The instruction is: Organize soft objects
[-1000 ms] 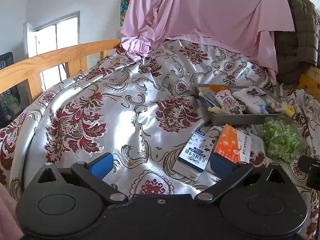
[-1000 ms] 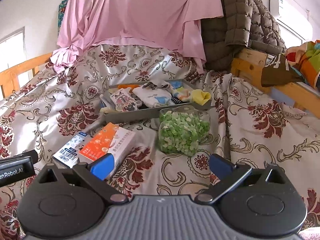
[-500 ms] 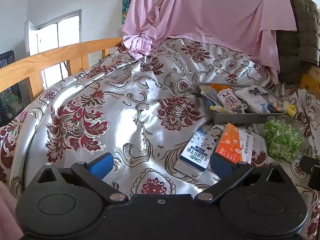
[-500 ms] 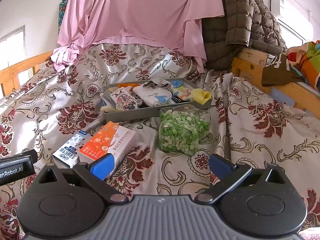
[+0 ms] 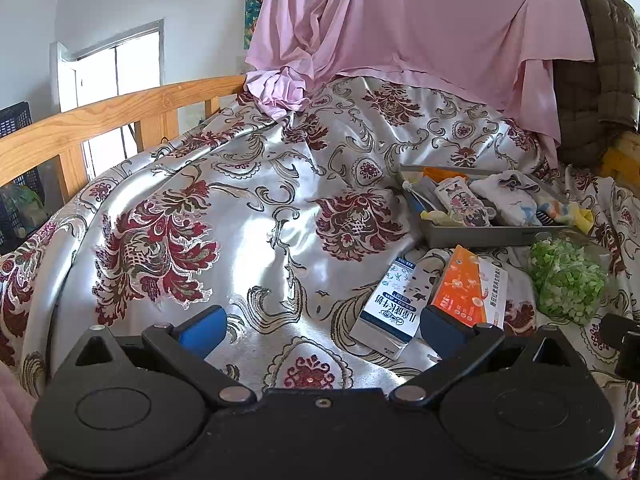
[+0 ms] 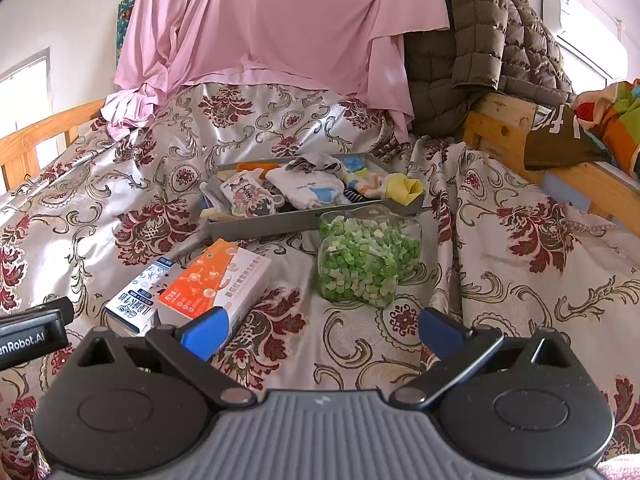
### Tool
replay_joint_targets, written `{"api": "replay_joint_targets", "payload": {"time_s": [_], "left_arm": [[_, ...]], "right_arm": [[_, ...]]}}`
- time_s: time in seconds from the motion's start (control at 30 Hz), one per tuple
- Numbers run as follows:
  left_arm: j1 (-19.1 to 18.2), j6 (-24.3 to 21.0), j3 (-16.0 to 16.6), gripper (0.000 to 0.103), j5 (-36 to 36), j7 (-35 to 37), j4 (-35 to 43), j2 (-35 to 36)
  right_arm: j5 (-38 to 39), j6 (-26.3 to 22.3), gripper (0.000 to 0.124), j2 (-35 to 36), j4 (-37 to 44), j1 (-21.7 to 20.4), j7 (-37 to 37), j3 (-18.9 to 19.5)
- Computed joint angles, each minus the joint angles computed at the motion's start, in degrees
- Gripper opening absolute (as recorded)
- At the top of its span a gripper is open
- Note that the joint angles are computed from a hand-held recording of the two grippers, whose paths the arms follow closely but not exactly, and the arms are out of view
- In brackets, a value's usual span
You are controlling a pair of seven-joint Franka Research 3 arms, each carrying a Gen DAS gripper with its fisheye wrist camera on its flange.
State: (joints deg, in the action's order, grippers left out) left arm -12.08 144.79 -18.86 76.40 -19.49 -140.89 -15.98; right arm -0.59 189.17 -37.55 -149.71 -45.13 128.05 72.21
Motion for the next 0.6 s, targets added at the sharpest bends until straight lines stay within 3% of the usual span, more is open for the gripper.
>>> {"api": "replay_joint_targets", "payload": {"time_s": [0.6], "left_arm": [[-0.1, -0.72, -0.16, 0.102, -0.18, 0.02, 0.08, 0.08]], "right_arm": [[-0.3, -0.08, 0.103, 0.39, -0.1, -0.05, -0.03, 0.14]]}}
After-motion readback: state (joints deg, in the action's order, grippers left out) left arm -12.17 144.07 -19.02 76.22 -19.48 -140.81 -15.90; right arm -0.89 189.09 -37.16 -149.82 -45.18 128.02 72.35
